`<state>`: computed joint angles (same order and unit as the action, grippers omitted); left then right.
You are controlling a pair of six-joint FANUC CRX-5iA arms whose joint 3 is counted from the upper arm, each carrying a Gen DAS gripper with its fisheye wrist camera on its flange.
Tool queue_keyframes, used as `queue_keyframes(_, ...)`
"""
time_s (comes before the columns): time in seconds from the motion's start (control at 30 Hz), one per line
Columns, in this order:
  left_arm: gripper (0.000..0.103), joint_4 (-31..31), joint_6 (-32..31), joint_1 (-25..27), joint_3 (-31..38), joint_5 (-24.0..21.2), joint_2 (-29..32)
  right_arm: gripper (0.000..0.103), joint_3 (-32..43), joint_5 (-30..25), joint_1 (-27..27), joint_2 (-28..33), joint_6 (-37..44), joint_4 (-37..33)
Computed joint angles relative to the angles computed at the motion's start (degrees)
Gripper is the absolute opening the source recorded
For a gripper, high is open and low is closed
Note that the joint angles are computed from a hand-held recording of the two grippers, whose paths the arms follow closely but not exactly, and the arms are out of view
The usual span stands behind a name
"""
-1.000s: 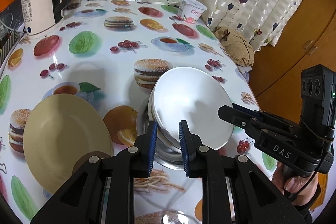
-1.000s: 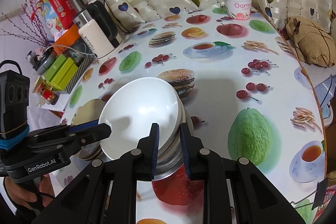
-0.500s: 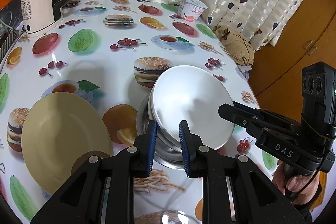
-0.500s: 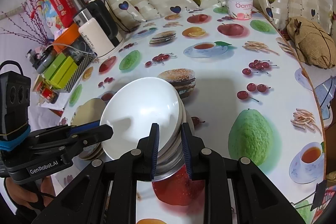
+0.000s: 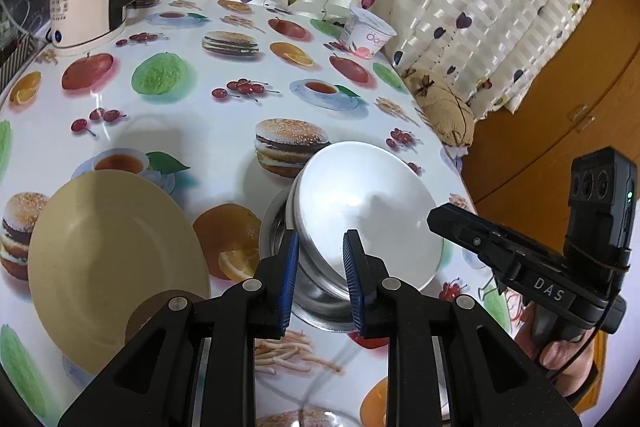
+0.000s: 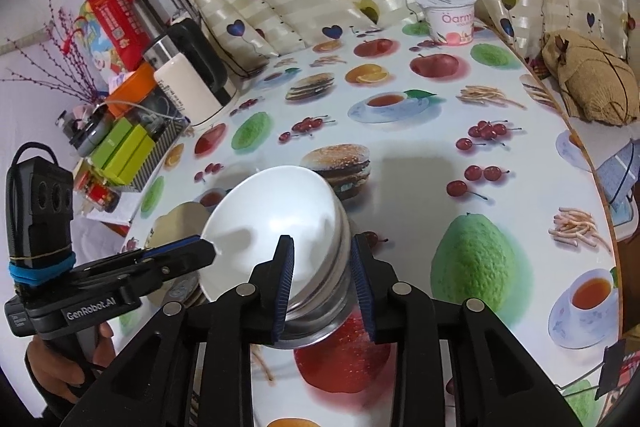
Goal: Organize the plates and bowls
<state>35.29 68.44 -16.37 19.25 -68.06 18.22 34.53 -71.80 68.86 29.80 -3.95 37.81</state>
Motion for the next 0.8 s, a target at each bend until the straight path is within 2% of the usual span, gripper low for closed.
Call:
queue_keyframes(0.1,0.024,0.89,0.13,0.17,-0.97,0.35,-0.07,0.029,-1.22,0.81,-0.21,-0.56,-0.83,-0.46)
queue_keyframes(0.23,0.025,1.91,0.29,0.15,-1.77,0.90,-0.04,0.022,-1.97,2.63,-0.46,-0.79,-0.32,-1.53)
queue_keyframes(0.8,0.028,2.76,-0.05,0.01,-3.09,1.48,-0.91,0.022,-2.83,4.13,-0.78,-1.10,-0.73,-1.65)
